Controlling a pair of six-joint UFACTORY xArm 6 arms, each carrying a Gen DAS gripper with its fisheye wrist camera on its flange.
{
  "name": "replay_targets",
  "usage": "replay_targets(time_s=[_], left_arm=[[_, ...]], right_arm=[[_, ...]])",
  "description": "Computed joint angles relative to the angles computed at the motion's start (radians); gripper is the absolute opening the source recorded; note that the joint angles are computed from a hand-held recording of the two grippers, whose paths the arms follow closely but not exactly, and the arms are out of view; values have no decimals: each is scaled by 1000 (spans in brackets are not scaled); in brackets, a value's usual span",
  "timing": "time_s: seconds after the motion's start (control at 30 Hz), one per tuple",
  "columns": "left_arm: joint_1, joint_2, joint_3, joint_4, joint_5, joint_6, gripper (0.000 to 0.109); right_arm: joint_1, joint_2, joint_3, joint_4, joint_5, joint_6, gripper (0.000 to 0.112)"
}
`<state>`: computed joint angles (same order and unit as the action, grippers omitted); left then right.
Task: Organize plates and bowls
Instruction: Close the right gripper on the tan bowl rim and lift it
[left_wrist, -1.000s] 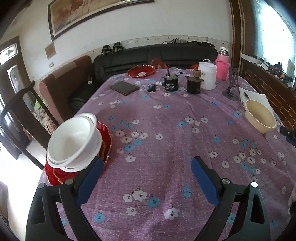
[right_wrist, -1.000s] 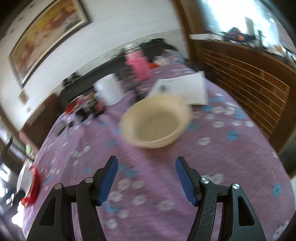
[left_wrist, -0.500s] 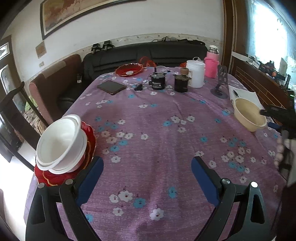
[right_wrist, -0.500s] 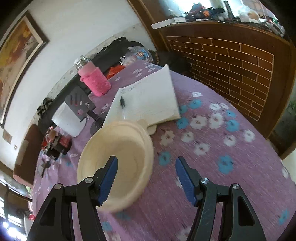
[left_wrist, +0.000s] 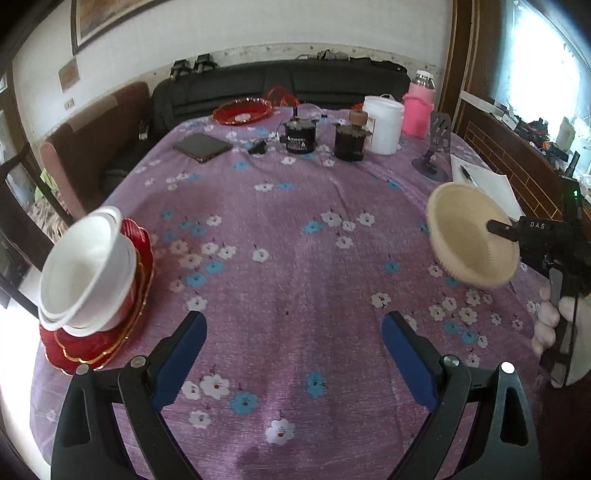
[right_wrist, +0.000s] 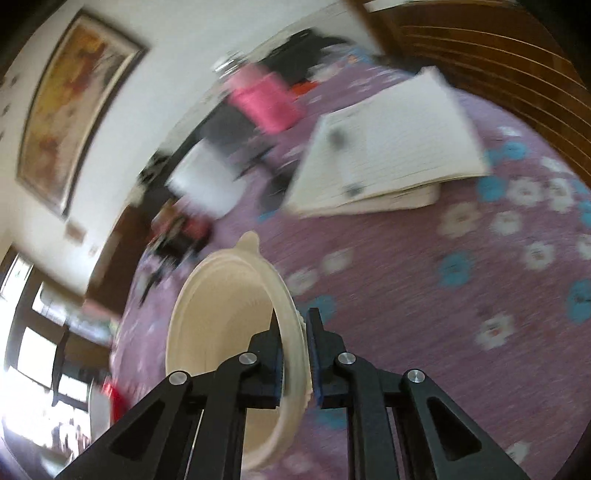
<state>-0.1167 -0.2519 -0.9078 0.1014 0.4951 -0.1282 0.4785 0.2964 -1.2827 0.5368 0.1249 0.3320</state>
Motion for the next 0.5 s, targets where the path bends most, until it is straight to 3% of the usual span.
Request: replay_targets(time_s=[0.07,0.13,0.23,0.3,0.5], left_arm=[[-5,10,-4,5,3,-5,95],[-10,26,-19,9,14,0,95],[-16,53,-53,-11,23,18,95],[-20,71,-77,-22,24,16,95],[-53,186,-204,-76,60,2,95]], right_arm=[[27,31,-62,102,74,-149,15],[46,70,-122,97,136,-200,15],[52,79,-128,-98,139,-54,24],[55,69,-112,-108,113,-35,30],[37,32,-56,-188,43,65,31]])
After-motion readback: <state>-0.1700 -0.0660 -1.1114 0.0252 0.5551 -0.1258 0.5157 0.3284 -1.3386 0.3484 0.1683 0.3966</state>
